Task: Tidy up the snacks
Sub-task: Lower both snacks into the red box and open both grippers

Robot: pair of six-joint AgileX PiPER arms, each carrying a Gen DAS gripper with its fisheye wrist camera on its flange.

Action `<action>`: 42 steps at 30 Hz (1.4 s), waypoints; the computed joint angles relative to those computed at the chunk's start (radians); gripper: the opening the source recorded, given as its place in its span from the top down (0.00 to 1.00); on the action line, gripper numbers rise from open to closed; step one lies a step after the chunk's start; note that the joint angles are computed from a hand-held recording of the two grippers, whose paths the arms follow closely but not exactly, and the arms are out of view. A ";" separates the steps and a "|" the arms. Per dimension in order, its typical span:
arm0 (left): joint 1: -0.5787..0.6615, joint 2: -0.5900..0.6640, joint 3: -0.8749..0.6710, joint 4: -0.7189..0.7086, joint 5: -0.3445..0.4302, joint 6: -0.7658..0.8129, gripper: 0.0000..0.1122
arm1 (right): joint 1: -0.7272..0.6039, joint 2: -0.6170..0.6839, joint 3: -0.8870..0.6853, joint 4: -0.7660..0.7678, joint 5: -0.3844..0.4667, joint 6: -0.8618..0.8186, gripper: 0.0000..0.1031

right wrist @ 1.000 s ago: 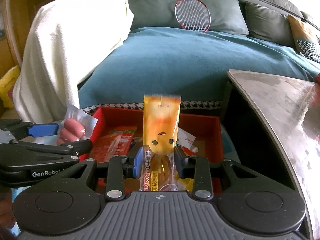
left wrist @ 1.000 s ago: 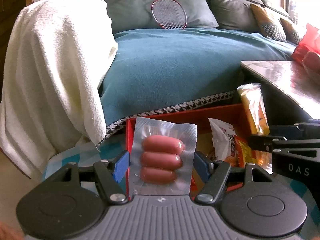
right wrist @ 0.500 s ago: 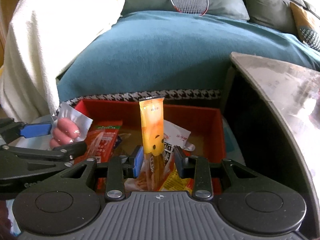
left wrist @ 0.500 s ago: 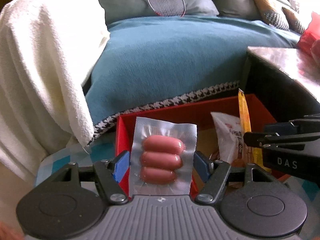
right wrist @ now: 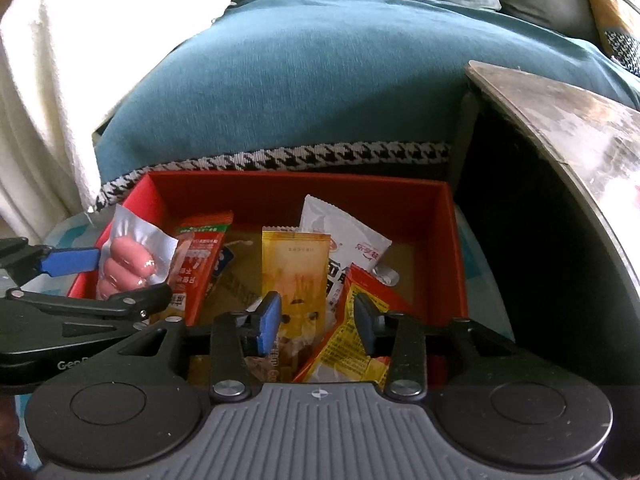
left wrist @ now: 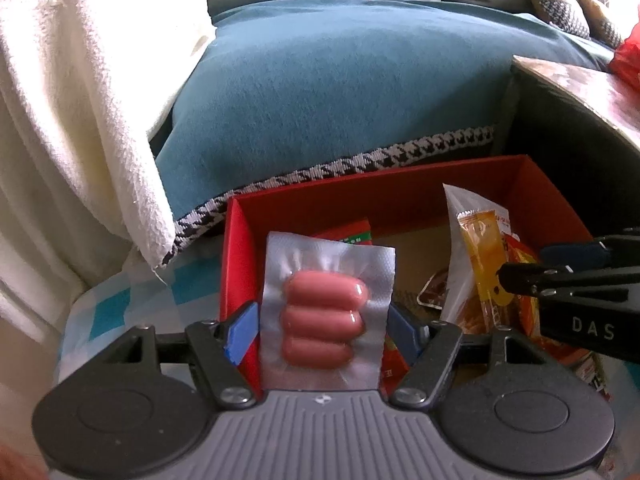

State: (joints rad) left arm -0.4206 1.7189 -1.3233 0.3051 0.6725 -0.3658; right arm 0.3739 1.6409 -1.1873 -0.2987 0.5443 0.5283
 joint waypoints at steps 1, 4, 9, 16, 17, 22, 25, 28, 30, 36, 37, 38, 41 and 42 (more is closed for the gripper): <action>-0.001 -0.002 0.001 0.008 -0.003 -0.006 0.37 | -0.002 -0.001 0.001 0.003 -0.004 -0.003 0.52; -0.009 -0.016 0.013 0.045 -0.018 -0.033 0.33 | -0.002 -0.007 0.006 0.009 -0.008 -0.006 0.51; -0.012 -0.025 0.016 0.049 -0.019 -0.034 0.31 | -0.001 -0.013 0.006 0.016 -0.009 -0.012 0.48; -0.022 -0.052 0.029 0.062 -0.014 -0.050 0.31 | 0.009 -0.034 0.013 -0.016 -0.004 0.021 0.44; -0.022 -0.058 0.033 0.061 -0.015 -0.050 0.31 | 0.012 -0.039 0.014 -0.031 -0.001 0.035 0.42; -0.027 -0.084 0.049 0.060 -0.010 -0.052 0.31 | 0.013 -0.068 0.024 -0.043 0.010 0.047 0.40; -0.032 -0.104 0.065 0.055 -0.007 -0.048 0.31 | 0.017 -0.090 0.036 -0.048 0.018 0.057 0.38; -0.039 -0.129 0.082 0.048 -0.007 -0.041 0.31 | 0.025 -0.117 0.059 -0.051 0.023 0.063 0.38; -0.049 -0.143 0.092 0.061 -0.005 -0.052 0.31 | 0.036 -0.133 0.073 -0.069 0.028 0.085 0.37; -0.061 -0.179 0.122 0.048 -0.004 -0.047 0.31 | 0.049 -0.186 0.116 -0.087 0.040 0.120 0.37; -0.065 -0.183 0.127 0.049 -0.002 -0.047 0.31 | 0.050 -0.196 0.123 -0.088 0.042 0.125 0.37; -0.069 -0.188 0.131 0.049 0.000 -0.048 0.31 | 0.052 -0.206 0.131 -0.090 0.044 0.131 0.37; -0.077 -0.206 0.143 0.037 0.005 -0.045 0.31 | 0.058 -0.237 0.155 -0.090 0.056 0.151 0.37; -0.080 -0.213 0.148 0.031 0.007 -0.041 0.31 | 0.061 -0.249 0.164 -0.094 0.060 0.160 0.37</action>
